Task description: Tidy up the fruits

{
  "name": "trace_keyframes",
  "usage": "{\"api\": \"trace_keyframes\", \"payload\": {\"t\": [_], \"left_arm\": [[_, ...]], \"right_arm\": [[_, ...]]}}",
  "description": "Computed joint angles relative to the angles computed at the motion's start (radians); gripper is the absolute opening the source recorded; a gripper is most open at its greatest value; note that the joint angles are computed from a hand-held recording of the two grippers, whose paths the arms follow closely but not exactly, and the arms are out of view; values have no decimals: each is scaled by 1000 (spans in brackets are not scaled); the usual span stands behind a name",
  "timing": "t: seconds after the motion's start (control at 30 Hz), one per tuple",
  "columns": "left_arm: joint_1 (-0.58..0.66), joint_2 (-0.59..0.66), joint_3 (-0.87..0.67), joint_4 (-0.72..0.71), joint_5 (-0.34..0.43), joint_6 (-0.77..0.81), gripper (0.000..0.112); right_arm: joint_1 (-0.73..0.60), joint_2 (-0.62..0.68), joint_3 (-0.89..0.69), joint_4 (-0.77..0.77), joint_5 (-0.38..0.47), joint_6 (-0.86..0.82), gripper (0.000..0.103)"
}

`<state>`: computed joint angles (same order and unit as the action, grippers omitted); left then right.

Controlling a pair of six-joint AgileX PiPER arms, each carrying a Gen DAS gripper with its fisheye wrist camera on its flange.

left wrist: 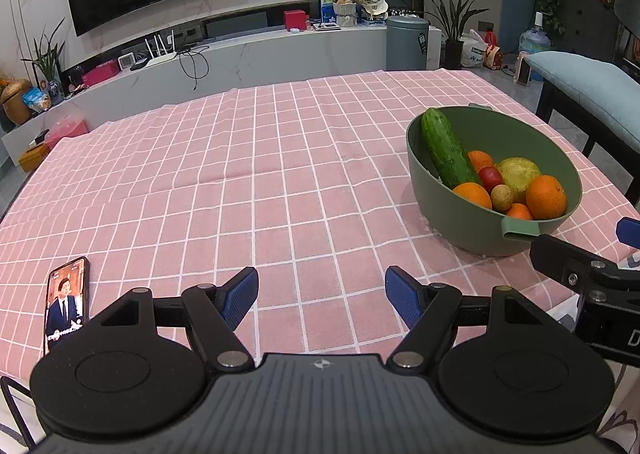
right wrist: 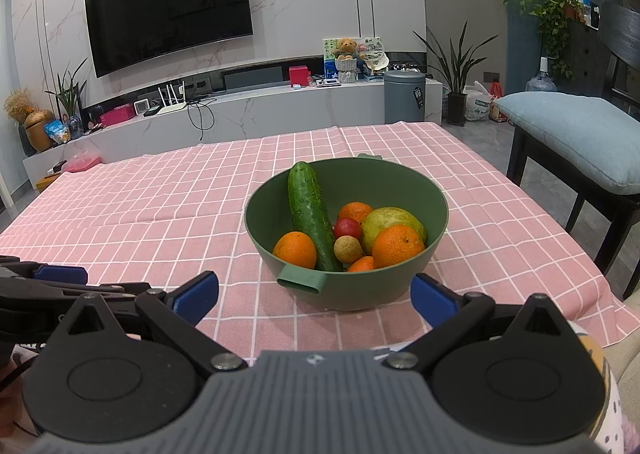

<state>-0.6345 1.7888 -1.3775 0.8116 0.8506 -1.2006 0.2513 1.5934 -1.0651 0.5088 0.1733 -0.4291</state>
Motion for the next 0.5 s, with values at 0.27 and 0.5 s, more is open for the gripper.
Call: {"api": "trace_keyframes", "payload": {"t": [0.27,0.5], "left_arm": [[-1,2,-2,2,1,0,85],[-3,-1,1,4,-1,-4,85]], "right_arm": [[0,0,1,-3,-1,1,98],[-2,0,0,5,-1,-8,98]]}}
